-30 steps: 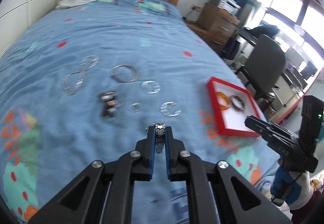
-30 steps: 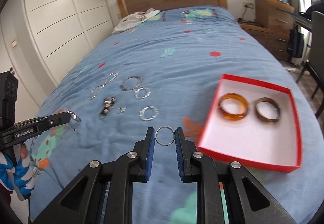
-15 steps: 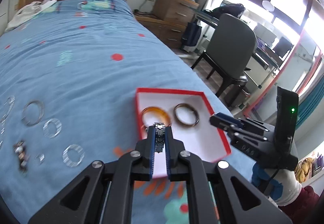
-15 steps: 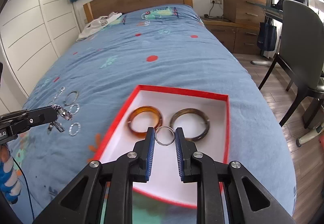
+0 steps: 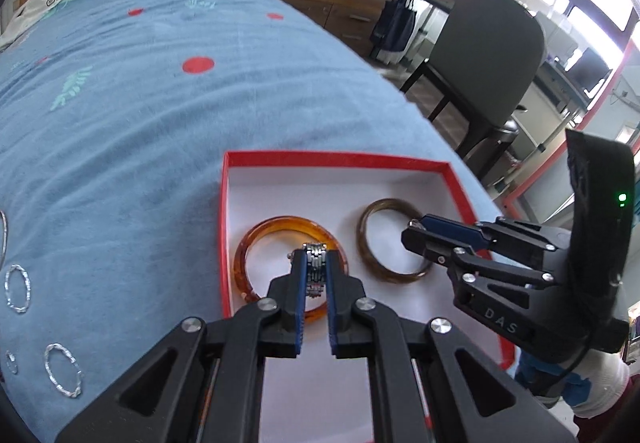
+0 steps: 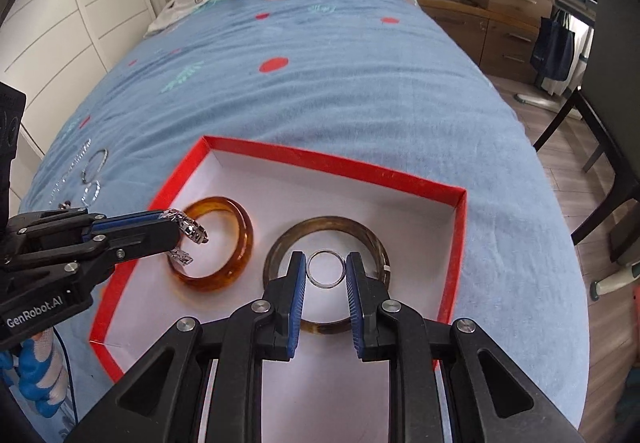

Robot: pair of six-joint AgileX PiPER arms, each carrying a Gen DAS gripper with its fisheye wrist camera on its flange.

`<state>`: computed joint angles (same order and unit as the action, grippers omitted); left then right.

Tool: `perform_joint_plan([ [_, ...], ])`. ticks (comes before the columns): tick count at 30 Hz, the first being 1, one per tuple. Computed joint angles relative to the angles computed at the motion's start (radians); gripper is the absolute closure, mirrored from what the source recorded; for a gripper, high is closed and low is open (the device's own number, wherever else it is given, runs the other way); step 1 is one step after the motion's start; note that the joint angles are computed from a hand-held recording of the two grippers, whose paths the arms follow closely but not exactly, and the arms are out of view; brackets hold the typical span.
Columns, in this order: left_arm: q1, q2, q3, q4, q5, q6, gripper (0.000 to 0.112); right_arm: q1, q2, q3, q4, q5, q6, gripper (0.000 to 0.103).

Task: Organize jewelry
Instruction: 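Drop the watch into the light bangle while the right tool drops the ring into the dark bangle, then move both tools back over the remaining jewelry on the bed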

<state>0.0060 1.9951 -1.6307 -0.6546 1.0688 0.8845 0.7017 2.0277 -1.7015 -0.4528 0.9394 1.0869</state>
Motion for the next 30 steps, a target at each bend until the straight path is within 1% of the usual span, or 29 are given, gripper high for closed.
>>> perform_joint_plan([
  [3,-0.011,0.022,0.007,0.022,-0.026,-0.009,0.104,-0.007,0.01,0.005,0.015,-0.001,-0.021,0.083],
  [6,-0.018,0.039,0.001,0.037,-0.035,-0.025,0.104,-0.005,0.025,-0.005,0.013,0.013,-0.037,0.083],
  [12,-0.029,0.048,-0.005,0.058,-0.056,-0.039,0.104,0.007,0.055,-0.061,0.01,0.077,-0.085,0.082],
  [15,-0.028,0.052,-0.016,0.067,-0.05,-0.058,0.103,0.006,0.057,-0.068,0.011,0.09,-0.095,0.082],
  [18,-0.022,0.064,-0.04,0.071,-0.029,-0.078,0.103,0.002,0.049,-0.06,0.02,0.093,-0.095,0.082],
  [20,-0.013,0.078,-0.069,0.069,0.004,-0.096,0.102,0.007,0.039,-0.052,0.016,0.101,-0.089,0.081],
  [23,-0.004,0.064,-0.072,0.059,0.032,-0.096,0.098,0.022,0.01,-0.027,-0.003,0.102,-0.049,0.079],
  [27,0.013,-0.014,-0.037,0.026,0.068,-0.057,0.095,0.058,-0.045,-0.005,-0.05,0.13,0.022,0.078],
  [30,0.051,-0.088,-0.005,-0.013,0.112,-0.021,0.095,0.113,-0.092,-0.011,-0.102,0.192,0.096,0.073],
])
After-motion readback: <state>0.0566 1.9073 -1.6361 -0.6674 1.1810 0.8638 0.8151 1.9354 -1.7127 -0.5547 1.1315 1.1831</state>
